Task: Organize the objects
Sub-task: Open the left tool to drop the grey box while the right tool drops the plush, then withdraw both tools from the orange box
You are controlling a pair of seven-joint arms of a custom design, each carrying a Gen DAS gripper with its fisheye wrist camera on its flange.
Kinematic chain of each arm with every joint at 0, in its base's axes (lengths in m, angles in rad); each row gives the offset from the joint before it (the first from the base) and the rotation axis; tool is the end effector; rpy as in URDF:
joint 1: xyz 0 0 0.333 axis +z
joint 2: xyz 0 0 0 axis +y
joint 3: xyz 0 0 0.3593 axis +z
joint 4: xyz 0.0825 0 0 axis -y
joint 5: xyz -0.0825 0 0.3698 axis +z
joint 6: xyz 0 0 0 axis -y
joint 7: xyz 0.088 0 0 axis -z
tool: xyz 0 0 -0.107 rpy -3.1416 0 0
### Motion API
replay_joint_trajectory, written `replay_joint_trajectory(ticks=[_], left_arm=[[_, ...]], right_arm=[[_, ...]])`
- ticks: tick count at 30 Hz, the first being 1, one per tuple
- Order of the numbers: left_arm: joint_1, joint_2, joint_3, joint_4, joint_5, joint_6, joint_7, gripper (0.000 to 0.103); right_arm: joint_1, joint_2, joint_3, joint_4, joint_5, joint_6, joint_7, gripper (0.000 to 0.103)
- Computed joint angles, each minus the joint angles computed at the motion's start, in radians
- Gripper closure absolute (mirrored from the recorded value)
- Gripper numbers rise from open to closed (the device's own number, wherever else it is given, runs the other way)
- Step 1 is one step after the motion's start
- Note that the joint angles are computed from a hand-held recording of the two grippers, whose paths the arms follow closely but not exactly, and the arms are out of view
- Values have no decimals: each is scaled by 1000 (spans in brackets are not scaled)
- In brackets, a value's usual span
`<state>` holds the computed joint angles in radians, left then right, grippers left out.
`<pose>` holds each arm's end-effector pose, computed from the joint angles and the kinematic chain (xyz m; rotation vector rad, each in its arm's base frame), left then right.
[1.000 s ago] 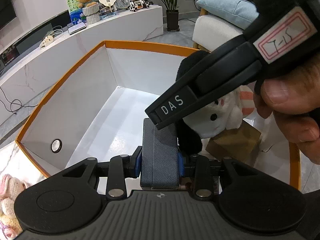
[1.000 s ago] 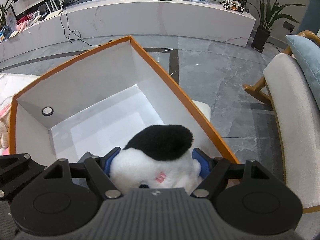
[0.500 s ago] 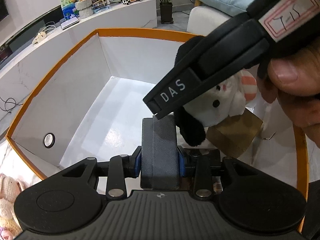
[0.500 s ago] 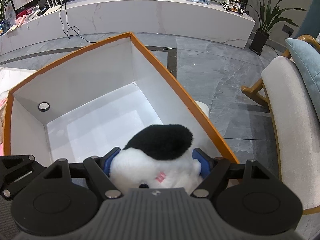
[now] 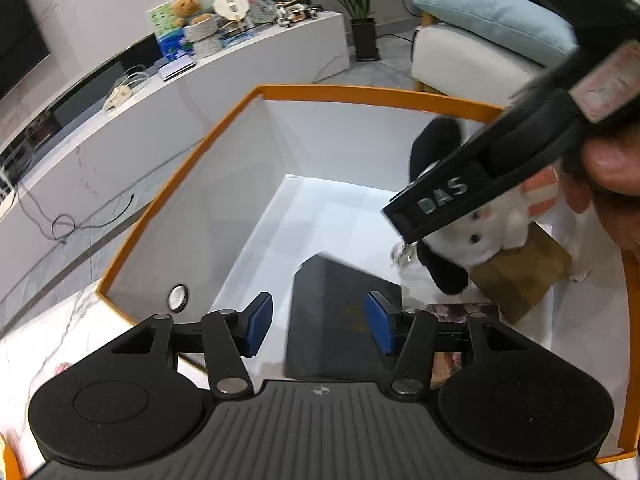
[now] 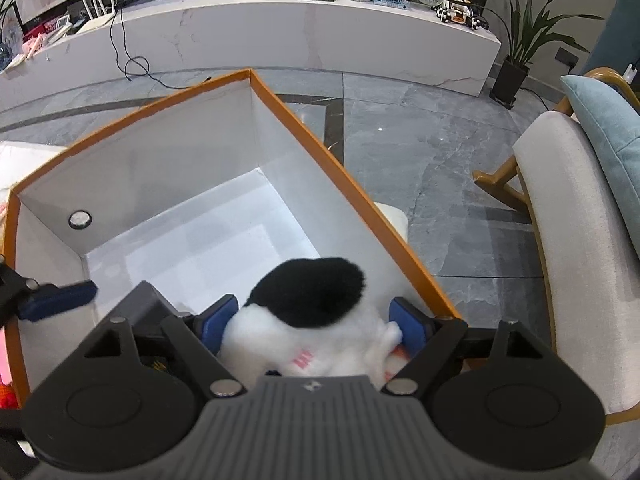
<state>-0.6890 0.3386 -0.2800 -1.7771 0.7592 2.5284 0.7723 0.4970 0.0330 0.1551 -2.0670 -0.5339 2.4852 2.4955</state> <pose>0.3956 -0.5489 0.4666 -1.1504 2.3792 -0.6316 0.4575 0.3509 0.5075 -2.0027 1.8297 -0.5495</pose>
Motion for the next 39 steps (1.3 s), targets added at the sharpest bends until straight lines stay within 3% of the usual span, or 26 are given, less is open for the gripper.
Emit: replay_joint_trajectory(ticks=[9, 16, 25, 32, 39], left_arm=[[7, -1, 8, 0, 9, 19, -24, 43], [25, -47, 9, -57, 21, 102, -80, 43], [63, -136, 11, -130, 80, 168, -165, 43], [115, -212, -1, -192, 117, 185, -219, 43], [172, -294, -21, -279, 139, 172, -239, 43]], right_arm=[[-4, -9, 2, -6, -29, 37, 45, 18], [-7, -17, 2, -12, -72, 78, 80, 18], [1, -15, 10, 0, -194, 140, 153, 19], [16, -19, 21, 8, -340, 147, 275, 21], [37, -8, 29, 27, -426, 169, 307, 26]])
